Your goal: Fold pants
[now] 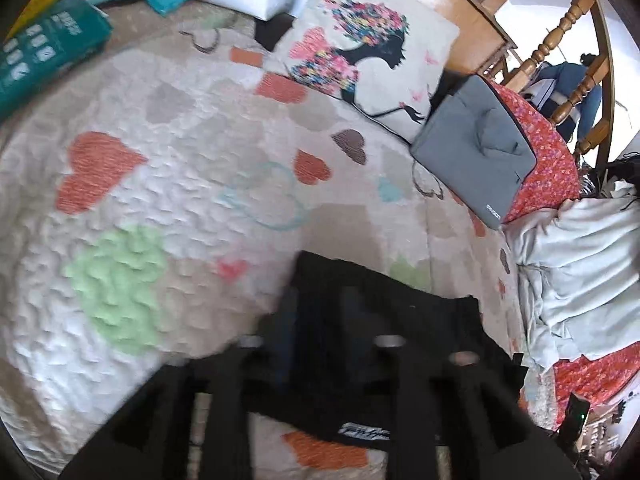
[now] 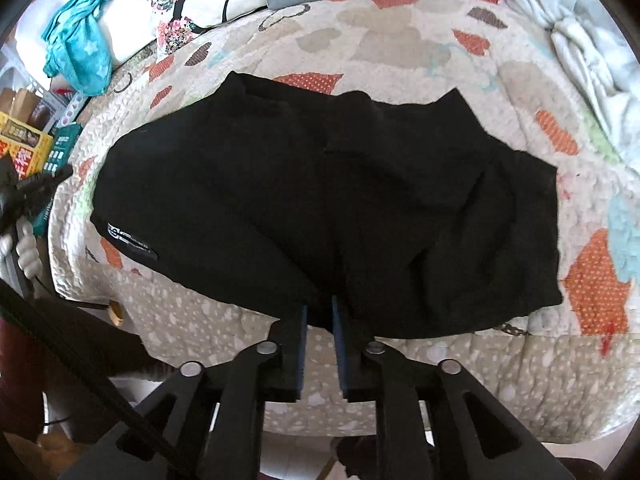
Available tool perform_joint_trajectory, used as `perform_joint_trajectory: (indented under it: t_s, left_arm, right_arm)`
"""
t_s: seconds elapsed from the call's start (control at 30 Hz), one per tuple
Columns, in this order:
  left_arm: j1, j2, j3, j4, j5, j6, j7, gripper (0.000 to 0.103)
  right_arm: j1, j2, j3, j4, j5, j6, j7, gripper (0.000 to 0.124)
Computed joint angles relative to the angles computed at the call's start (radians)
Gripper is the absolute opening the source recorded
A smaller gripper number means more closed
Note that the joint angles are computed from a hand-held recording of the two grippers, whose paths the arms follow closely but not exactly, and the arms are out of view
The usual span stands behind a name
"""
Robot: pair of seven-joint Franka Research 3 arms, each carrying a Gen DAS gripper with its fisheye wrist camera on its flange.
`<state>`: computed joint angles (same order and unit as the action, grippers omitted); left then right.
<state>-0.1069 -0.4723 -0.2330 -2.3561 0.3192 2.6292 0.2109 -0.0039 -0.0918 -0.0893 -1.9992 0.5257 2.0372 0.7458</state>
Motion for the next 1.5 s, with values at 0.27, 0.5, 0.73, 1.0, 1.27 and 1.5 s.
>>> perform_joint_trajectory:
  t_s: [0.27, 0.5, 0.73, 1.0, 1.27, 1.5]
  left_arm:
    - [-0.021, 0.151, -0.031, 0.171, 0.028, -0.264, 0.046, 0.045]
    - [-0.083, 0.269, -0.024, 0.291, 0.036, -0.453, 0.141, 0.045]
    - [-0.094, 0.252, -0.014, 0.267, 0.034, -0.443, 0.113, 0.046]
    - [-0.099, 0.278, -0.009, 0.303, 0.030, -0.468, 0.114, 0.047]
    - [-0.085, 0.230, -0.059, 0.299, 0.193, -0.361, -0.033, 0.045]
    - [-0.161, 0.444, -0.058, 0.455, 0.106, -0.228, 0.009, 0.045]
  right_arm:
    - [-0.013, -0.054, -0.012, -0.021, 0.005, 0.105, 0.004, 0.053]
    - [0.000, 0.015, 0.003, 0.057, 0.026, 0.210, 0.103, 0.063]
    - [0.092, 0.074, 0.094, 0.017, -0.351, 0.439, 0.286, 0.025]
    - [-0.020, 0.118, -0.017, 0.080, -0.378, 0.356, 0.531, 0.041]
    - [-0.082, 0.065, -0.034, 0.029, -0.249, 0.483, 0.552, 0.043]
    - [-0.011, 0.223, 0.050, 0.336, 0.212, 0.022, 0.114, 0.048]
